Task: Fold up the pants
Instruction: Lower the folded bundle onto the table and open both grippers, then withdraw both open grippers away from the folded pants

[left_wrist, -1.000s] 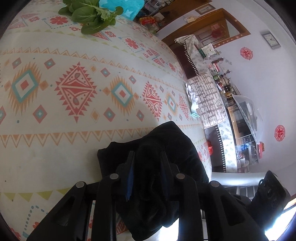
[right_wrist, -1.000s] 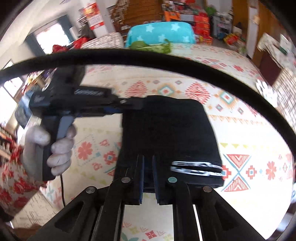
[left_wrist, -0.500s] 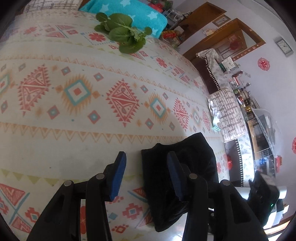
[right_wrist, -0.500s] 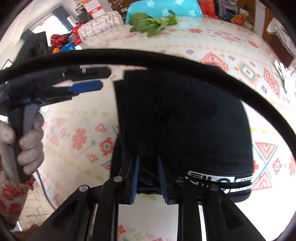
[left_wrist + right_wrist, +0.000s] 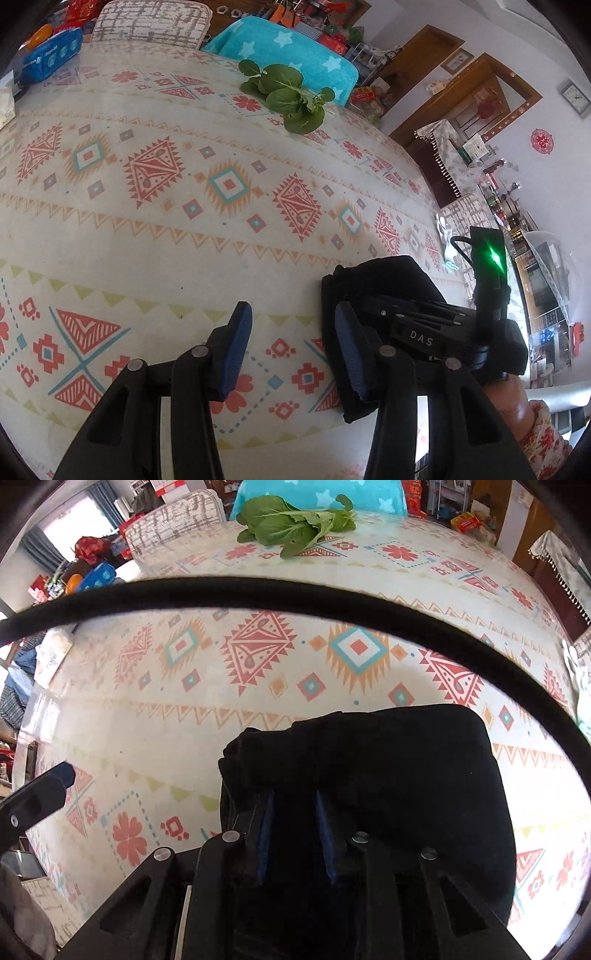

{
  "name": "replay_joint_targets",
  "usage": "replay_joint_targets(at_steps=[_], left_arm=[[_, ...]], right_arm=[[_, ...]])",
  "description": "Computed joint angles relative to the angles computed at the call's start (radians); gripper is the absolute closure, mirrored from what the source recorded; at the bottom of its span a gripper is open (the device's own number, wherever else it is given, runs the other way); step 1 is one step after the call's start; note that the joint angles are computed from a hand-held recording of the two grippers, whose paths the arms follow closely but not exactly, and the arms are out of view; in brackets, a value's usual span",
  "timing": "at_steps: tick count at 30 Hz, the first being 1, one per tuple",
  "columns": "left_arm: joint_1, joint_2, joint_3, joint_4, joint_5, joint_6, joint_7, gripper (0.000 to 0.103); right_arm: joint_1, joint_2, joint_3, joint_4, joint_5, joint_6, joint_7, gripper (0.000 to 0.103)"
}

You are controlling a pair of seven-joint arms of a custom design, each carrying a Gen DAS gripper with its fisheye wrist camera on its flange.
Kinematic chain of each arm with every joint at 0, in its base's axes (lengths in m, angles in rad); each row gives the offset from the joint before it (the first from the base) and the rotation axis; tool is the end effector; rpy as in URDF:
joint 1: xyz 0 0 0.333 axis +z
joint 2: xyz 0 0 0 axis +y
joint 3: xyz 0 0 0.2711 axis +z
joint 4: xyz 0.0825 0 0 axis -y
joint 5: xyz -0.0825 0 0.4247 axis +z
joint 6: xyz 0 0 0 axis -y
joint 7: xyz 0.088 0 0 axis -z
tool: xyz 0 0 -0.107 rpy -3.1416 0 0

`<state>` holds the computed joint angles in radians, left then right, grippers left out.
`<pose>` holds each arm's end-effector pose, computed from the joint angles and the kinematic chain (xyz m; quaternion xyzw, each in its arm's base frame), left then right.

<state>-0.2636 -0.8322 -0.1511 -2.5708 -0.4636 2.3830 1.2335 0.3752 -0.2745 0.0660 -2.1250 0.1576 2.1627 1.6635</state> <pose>0.3853 -0.1784 0.5510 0.7165 -0.6059 0.3456 0.0058 0.4974 0.2436 0.5036 -0.7880 0.5925 -0.0227 0.1656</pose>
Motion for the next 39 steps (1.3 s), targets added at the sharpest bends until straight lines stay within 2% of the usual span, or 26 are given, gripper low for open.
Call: replay_joint_targets(at_steps=[2, 4, 6, 8, 11, 15, 17, 19, 24, 28, 30, 33, 35, 36, 37, 39], left_arm=[[0.003, -0.012, 0.000, -0.007, 0.005, -0.010, -0.004, 0.057], [0.006, -0.023, 0.001, -0.013, 0.008, -0.015, -0.008, 0.057], [0.003, -0.029, 0.005, -0.016, 0.004, -0.014, -0.005, 0.057], [-0.007, -0.026, 0.007, -0.012, -0.004, -0.012, 0.003, 0.057], [-0.024, 0.015, 0.003, 0.017, -0.015, -0.005, 0.021, 0.056], [-0.051, 0.077, -0.001, 0.059, -0.039, 0.001, 0.049, 0.056], [-0.060, 0.103, -0.008, 0.082, -0.040, -0.003, 0.063, 0.056], [-0.069, 0.121, -0.015, 0.100, -0.044, -0.003, 0.074, 0.056], [-0.088, 0.139, -0.033, 0.131, -0.048, 0.004, 0.089, 0.056], [-0.138, 0.169, -0.037, 0.159, -0.089, 0.039, 0.132, 0.053], [-0.165, 0.198, -0.042, 0.180, -0.116, 0.054, 0.151, 0.053], [-0.202, 0.235, -0.067, 0.200, -0.142, 0.107, 0.180, 0.053], [-0.204, 0.261, -0.099, 0.207, -0.125, 0.135, 0.156, 0.053], [-0.203, 0.277, -0.107, 0.212, -0.119, 0.138, 0.135, 0.053], [-0.193, 0.299, -0.121, 0.215, -0.104, 0.133, 0.094, 0.053], [-0.179, 0.322, -0.137, 0.206, -0.081, 0.129, 0.017, 0.053]], right_arm=[[0.007, -0.008, -0.018, 0.010, 0.036, -0.022, -0.065, 0.077], [0.003, -0.098, -0.063, -0.043, 0.138, 0.007, -0.134, 0.076], [-0.017, -0.203, -0.079, -0.112, 0.151, 0.046, -0.136, 0.066], [-0.058, -0.309, -0.073, -0.192, 0.093, 0.092, -0.090, 0.043], [-0.088, -0.398, -0.094, -0.275, 0.041, 0.084, -0.046, 0.041], [-0.099, -0.405, -0.095, -0.336, 0.000, 0.023, 0.017, 0.040], [-0.105, -0.414, -0.064, -0.377, -0.038, 0.038, 0.070, 0.035], [-0.098, -0.398, -0.066, -0.377, -0.043, 0.040, 0.106, 0.029], [-0.072, -0.396, -0.105, -0.348, -0.027, 0.029, 0.094, 0.027], [-0.094, -0.494, -0.120, -0.390, -0.023, 0.081, 0.101, 0.027], [-0.100, -0.476, -0.120, -0.359, -0.047, 0.083, 0.087, 0.027], [-0.090, -0.382, -0.136, -0.268, -0.052, 0.094, 0.030, 0.027], [-0.040, -0.288, -0.188, -0.180, 0.037, 0.081, -0.065, 0.027], [-0.035, -0.253, -0.191, -0.144, 0.088, 0.054, -0.102, 0.027], [0.000, -0.184, -0.230, -0.082, 0.156, 0.023, -0.164, 0.027], [0.011, -0.105, -0.243, -0.014, 0.234, -0.036, -0.233, 0.027]])
